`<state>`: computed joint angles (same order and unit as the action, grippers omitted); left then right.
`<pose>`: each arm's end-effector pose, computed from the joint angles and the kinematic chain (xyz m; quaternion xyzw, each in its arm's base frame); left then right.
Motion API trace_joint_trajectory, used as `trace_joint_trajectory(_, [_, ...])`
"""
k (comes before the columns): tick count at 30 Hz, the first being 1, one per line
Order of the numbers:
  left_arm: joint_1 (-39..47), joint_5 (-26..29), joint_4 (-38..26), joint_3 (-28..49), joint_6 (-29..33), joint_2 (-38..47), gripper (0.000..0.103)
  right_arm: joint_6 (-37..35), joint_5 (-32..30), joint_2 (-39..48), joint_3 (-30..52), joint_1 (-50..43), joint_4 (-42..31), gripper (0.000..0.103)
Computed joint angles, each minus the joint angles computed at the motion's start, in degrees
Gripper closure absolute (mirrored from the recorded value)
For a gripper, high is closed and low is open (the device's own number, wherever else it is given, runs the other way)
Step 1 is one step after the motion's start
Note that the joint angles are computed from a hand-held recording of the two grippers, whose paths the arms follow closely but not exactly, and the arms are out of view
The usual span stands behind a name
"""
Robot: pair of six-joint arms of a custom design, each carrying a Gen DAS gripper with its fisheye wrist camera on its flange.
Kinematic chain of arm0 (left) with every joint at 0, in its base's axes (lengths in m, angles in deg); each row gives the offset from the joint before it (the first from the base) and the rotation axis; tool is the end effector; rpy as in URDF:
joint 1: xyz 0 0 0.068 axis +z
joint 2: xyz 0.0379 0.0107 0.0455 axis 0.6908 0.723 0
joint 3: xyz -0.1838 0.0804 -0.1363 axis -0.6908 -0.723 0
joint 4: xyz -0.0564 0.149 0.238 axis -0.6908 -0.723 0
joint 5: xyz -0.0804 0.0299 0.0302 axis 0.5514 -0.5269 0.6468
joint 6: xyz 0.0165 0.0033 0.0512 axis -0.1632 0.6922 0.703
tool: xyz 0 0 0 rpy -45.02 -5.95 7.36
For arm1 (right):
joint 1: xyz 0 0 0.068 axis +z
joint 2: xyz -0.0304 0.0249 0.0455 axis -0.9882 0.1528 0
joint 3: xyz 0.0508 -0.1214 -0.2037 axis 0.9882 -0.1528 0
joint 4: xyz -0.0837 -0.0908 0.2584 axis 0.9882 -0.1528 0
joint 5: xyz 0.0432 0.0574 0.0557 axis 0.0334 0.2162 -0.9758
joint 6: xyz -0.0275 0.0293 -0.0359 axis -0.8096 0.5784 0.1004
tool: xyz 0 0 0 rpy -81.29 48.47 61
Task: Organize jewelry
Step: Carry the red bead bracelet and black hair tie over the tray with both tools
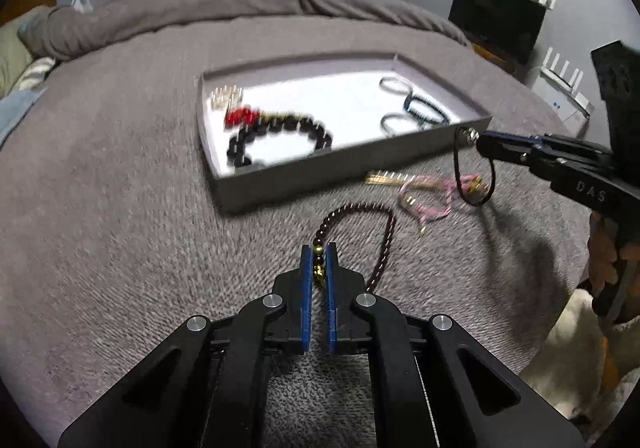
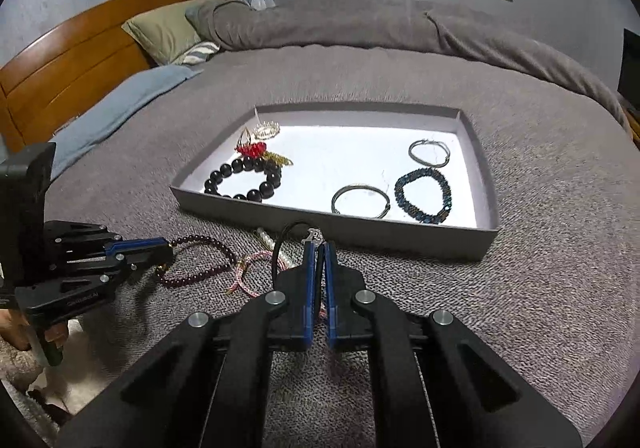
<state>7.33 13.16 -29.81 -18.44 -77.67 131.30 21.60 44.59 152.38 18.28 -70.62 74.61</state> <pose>0.2912 -0.2071 0.1293 0.0990 0.9293 -0.0962 0.3426 0.3475 0.0763 0.1612 -0.2080 0.8964 0.1533 0.3602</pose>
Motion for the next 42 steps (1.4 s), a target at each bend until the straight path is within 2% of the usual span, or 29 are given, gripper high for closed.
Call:
trace_joint_trajectory(12, [0.49,-4.69,-1.20,1.48,5.55,-9.54,0.097,0.63,0.48,-0.69,3.14,-2.00,0.51,0.098])
trace_joint_trajectory(17, [3.76,-2.49,-1.58,6.68,7.90,-7.16,0.097,0.33,1.40,3.34,8.65,-2.23,-0.08,0.098])
trace_joint_trajectory(25, [8.18,2.03,-4.35,26.30,10.73,11.02,0.097,2.63,2.36,15.68,22.65,-2.17,-2.17,0.098])
trace_joint_trajectory(35, [11.79,10.41,-14.07,55.20,9.30,34.81,0.097,3.67,4.02,34.84,46.63,-0.62,-11.10,0.098])
trace_joint_trajectory(39, [12.33,9.68,-19.54,63.80,8.53,41.60,0.096,4.21,4.64,40.86,54.64,0.10,-15.43,0.098])
trace_joint_trajectory(42, [12.57,8.08,-22.84,68.30,8.79,45.14,0.096,4.37,7.36,44.90,60.05,0.86,-18.60,0.098])
